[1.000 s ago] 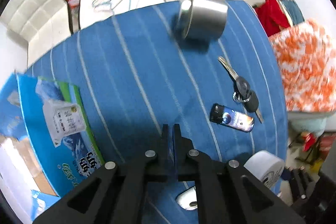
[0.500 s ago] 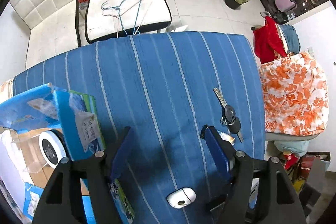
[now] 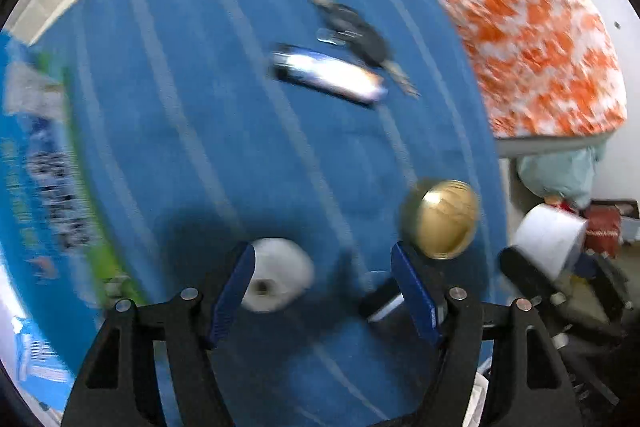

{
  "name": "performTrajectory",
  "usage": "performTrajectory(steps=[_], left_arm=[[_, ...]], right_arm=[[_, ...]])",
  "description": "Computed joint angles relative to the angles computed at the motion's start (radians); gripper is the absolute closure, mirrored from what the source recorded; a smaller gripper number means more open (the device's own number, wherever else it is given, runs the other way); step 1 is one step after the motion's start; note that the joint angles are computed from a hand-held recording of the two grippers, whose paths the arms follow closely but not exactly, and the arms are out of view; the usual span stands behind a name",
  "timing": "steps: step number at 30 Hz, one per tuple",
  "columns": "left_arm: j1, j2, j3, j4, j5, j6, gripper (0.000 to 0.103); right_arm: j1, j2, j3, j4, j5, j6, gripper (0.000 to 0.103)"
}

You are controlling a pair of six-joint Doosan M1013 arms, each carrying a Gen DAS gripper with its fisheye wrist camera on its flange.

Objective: Organize rigid objects
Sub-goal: 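Grasp the gold round tin with the left tool while the right tool holds the cream jar, then carry the gold tin with the left tool while the right tool carries the cream jar into the blue box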

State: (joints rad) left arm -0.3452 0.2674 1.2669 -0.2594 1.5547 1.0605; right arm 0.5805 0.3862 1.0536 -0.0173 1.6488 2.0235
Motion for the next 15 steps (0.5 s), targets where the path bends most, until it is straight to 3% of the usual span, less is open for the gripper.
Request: performTrajectory(steps=[3, 10, 12, 15], left_arm=[[-0.037, 0.03, -0.029, -0.015, -0.025, 0.018, 0.034], [-0.095, 0.103, -0.095, -0.027, 0.014, 0.061, 0.034], [-0.116, 0.124, -0.111, 0.004, 0.044, 0.077, 0.027], [-0.142, 0.142, -0.118, 0.071, 0.056, 0.084, 0.027]], right_arm=[[-0.024, -0.033, 0.07, -0.01, -0.008, 0.035, 0.032], [-0.07, -0.079, 0.181, -0.017, -0.016, 0.083, 0.032], [-0.078, -0.088, 0.201, -0.015, -0.018, 0.087, 0.032], [-0.085, -0.095, 0.217, -0.008, -0.02, 0.089, 0.032]])
